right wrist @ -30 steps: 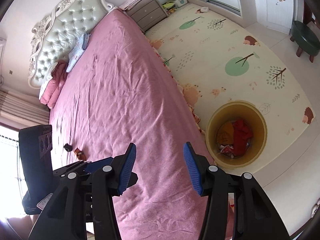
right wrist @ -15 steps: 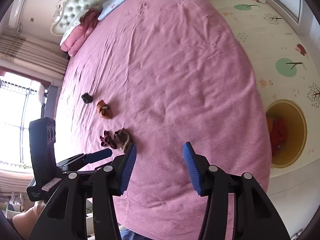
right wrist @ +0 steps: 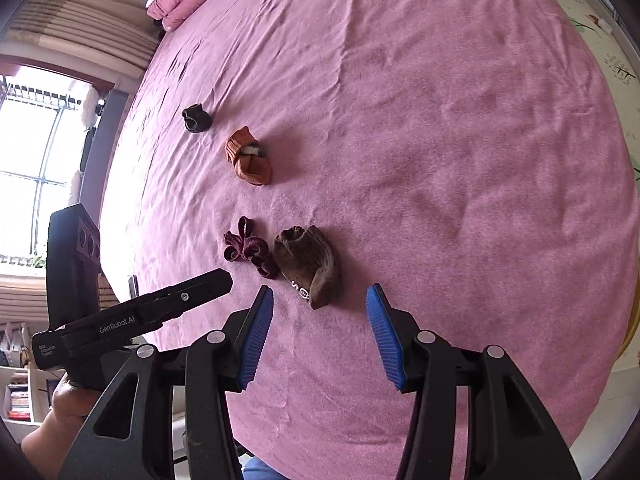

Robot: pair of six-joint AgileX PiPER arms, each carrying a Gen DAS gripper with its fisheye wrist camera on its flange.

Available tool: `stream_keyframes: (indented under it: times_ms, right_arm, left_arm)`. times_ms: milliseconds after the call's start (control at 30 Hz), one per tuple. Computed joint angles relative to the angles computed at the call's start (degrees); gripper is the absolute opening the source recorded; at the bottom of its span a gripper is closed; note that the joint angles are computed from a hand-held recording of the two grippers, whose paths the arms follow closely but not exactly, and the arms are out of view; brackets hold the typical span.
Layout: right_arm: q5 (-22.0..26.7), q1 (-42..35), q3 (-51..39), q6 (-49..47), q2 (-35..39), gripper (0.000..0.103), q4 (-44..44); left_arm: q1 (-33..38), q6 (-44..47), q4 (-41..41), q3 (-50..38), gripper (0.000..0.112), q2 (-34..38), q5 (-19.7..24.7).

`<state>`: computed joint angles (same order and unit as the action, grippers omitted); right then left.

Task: Collect trash
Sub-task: 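Move both tools back to the shoelace and brown sock, then grasp the maroon shoelace with the left tool while the right tool grasps the brown sock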

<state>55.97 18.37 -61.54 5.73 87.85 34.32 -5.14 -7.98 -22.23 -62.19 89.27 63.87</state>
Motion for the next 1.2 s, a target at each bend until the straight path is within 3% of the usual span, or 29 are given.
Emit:
stream_keyframes:
  times_ms: [400,833,1033,1133,1200]
  right_arm:
    - [-2.1,6.4,-6.3,1.1,12.8,0.049,1.7]
    - [-1.1,7.4,-8.2,0.8,20.3,0.049,-0.3]
    - [-1.2,9.0,-8.1,2.1,21.5,0.049,-0.5]
    - [-0.8,9.7,-9.2,3.6,21.9,0.023,-1.7]
    - [-1.6,9.3,-8.4,2.5,21.4,0.018,-0.5]
  left_arm:
    - [11.0,2.7,-8.2,3.0,0.082,8.8,-3.5]
    - [11.6,0.4,-11.6,1.4,0.086,18.0,-5.5]
    - [9.3,-6.9,-9.1,-1.5,0.082,20.5,-4.9]
    - [7.6,-12.4,-5.2,-2.4,0.065,20.4,-4.7]
    - [7.7,-13.9,-3.9,-1.7,0.054,19.7,-4.5]
